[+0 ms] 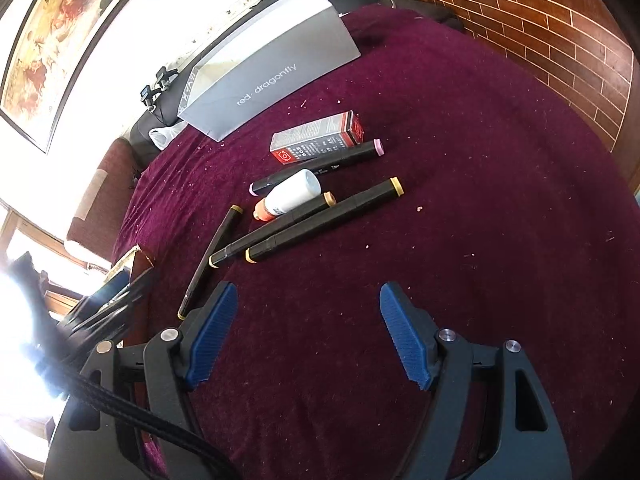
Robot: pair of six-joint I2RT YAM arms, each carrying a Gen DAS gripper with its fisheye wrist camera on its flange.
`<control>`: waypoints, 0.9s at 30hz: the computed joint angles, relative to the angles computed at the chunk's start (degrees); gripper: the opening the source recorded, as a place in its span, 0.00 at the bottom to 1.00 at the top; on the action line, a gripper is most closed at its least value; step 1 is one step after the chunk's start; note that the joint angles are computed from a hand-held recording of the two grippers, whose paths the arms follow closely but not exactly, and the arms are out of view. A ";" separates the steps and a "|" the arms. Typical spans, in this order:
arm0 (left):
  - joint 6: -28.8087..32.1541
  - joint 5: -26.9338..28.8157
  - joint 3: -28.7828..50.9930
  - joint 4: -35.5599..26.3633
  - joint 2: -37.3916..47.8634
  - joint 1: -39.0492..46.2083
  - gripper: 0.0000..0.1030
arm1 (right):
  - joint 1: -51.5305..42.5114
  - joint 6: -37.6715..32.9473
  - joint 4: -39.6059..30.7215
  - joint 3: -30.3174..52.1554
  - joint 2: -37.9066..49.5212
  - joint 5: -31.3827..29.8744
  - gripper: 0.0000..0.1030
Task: Organize objects
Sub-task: 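Move both open grippers back over the markers on the bedspread, then grasp a black marker with gold cap using the left gripper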
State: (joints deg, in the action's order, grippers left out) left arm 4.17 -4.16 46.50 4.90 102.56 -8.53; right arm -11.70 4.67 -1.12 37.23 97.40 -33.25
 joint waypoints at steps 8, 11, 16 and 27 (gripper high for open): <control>-2.21 2.69 7.20 -4.69 9.98 -0.57 0.67 | -1.10 -0.79 -0.62 1.34 0.78 -1.57 0.72; -2.45 2.78 7.13 -4.57 10.55 -1.21 0.61 | -0.82 -0.85 -0.60 1.66 1.33 -1.69 0.72; -3.20 1.22 4.89 -4.34 8.31 -3.20 0.12 | 0.08 -0.42 -0.57 1.85 2.03 -1.65 0.72; -4.00 6.72 -4.26 -6.03 0.38 -0.67 0.11 | 2.77 0.53 -1.56 4.08 4.53 0.75 0.71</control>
State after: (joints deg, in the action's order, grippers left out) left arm 0.17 2.57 42.23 -1.13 102.94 -9.20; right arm -8.93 5.20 -2.68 41.31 101.94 -32.50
